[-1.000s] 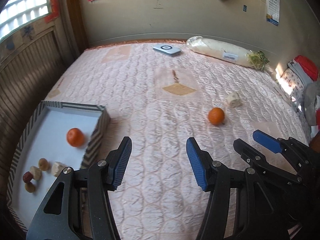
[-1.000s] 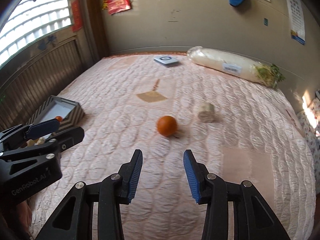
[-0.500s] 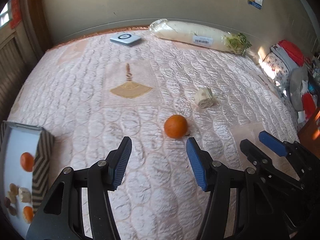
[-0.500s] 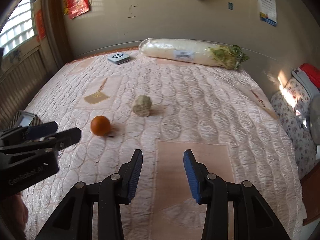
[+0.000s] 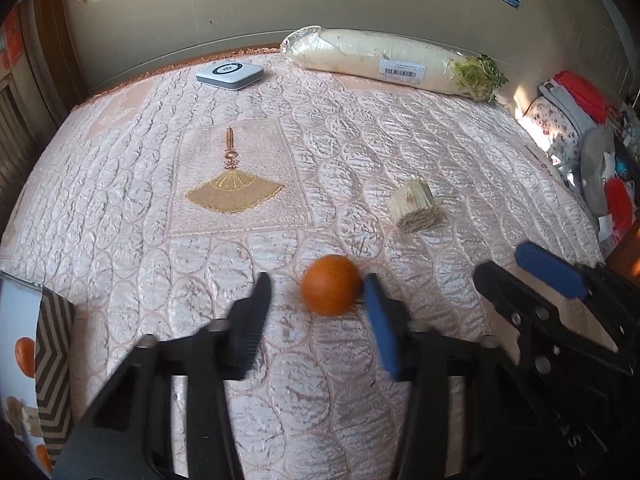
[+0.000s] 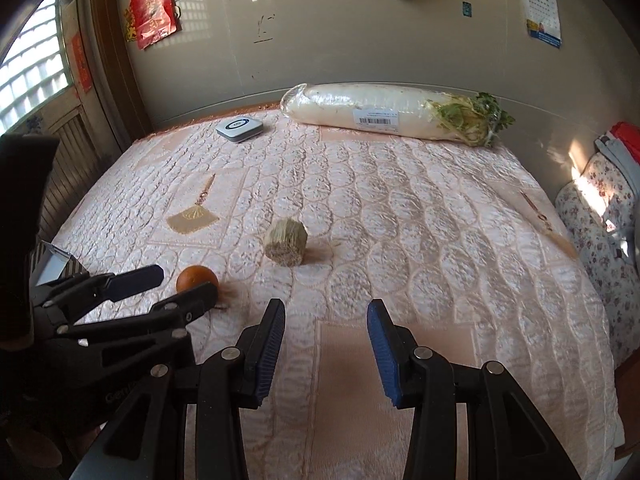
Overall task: Organize fruits
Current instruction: 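Grasp the orange with the left tool while the right tool grasps the last pale root piece, then carry the orange with the left tool while the right tool carries the root piece over the tray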
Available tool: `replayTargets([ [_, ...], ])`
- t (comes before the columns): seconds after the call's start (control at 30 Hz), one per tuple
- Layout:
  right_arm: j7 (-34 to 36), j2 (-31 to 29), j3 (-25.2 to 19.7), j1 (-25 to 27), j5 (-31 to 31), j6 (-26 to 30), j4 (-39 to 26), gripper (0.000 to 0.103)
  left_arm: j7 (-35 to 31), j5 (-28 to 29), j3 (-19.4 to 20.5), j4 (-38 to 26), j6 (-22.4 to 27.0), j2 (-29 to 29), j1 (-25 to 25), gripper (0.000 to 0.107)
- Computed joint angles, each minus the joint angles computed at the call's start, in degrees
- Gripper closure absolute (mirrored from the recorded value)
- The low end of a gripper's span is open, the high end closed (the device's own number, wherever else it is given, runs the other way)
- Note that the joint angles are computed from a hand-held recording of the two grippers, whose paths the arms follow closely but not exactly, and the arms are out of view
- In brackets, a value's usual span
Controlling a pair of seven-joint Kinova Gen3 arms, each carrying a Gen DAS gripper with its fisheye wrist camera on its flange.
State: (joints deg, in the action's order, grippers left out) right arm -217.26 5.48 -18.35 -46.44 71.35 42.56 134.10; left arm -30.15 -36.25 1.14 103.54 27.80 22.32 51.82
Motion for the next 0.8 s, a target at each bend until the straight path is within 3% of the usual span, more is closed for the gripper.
replayTargets([
  [0.2,1.5,2.0,2.4,3.3,5.1,-5.3,-2.3,0.062,1.6,-0.5,-0.1,0.5,1.6,-0.7,-0.1,0.076],
  [0.43,8.2,6.8,5.5,5.7,3.7,-9.1,-7.4,0.058,5.3,-2.4,0.4,2.2,3.9,-2.8,-0.2,0.076],
  [0.47,8.4,7.2,6.0,6.2,4.2,-10.8,-7.6,0.058,5.9,-3.0,0.7,2.3,4.3,-3.1,-0.2,0.076],
  [0.5,8.5,7.5,6.4,6.5,4.1,-11.8,-7.7,0.070,6.6,-3.5,1.0,2.5,4.6,-3.4,-0.3,0.076],
  [0.6,5.9,7.5,7.0,5.6,5.4,-12.1,-7.1,0.073,8.7,-5.1,1.9,3.7,5.2,-4.7,-0.5,0.076],
  [0.8,-1.0,3.7,4.0,2.6,7.9,-9.1,-4.0,0.073,14.2,-8.8,4.2,7.2,6.6,-8.1,-1.4,0.076],
])
